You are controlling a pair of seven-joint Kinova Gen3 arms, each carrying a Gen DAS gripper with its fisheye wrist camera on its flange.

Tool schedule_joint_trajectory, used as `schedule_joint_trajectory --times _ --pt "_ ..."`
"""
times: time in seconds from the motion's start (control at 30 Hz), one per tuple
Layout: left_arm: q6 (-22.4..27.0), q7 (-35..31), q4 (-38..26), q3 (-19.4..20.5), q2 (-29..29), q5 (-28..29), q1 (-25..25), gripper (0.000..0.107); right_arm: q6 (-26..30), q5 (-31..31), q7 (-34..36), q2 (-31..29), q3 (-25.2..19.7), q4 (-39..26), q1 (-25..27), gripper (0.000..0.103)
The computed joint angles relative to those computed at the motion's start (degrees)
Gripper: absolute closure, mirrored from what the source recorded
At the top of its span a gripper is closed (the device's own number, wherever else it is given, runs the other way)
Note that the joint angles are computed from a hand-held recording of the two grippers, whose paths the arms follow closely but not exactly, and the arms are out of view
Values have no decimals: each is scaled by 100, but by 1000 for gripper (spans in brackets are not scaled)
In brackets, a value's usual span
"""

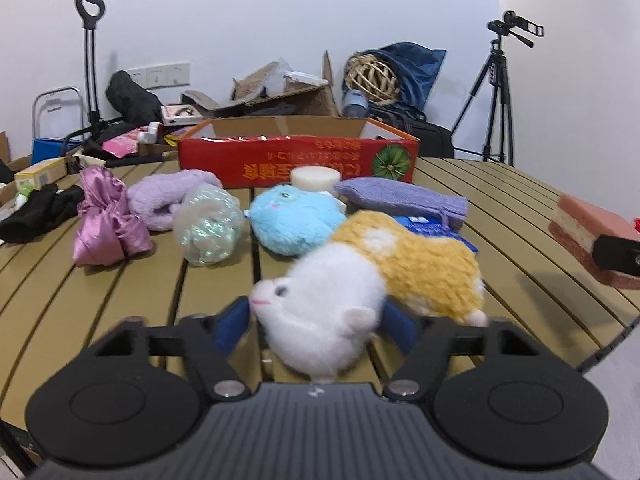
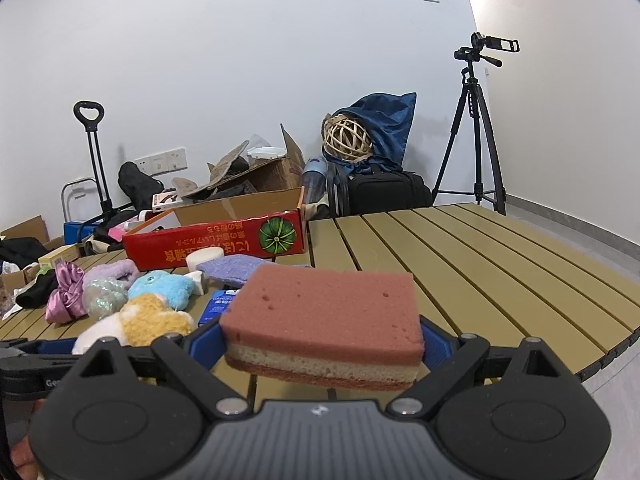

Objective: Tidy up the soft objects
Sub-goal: 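Grasp the white-and-yellow plush toy with the left tool while right holds sponge, then carry the sponge and plush toy back from the table over the trash bin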

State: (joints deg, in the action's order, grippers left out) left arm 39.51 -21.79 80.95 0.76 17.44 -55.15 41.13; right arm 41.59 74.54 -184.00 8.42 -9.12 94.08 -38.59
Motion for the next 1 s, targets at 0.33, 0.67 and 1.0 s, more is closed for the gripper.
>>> schedule_joint_trajectory --times 0.33,0.67,1.0 --pt "143 716 264 -1 -59 -889 256 46 -39 0 26 1 -7 17 -8 8" --pt "212 1493 522 217 -285 -1575 186 46 -88 -6 71 -4 -18 35 -10 8" --pt "570 1860 895 585 -598 -1998 137 46 -210 48 134 -71 -56 104 -40 8"
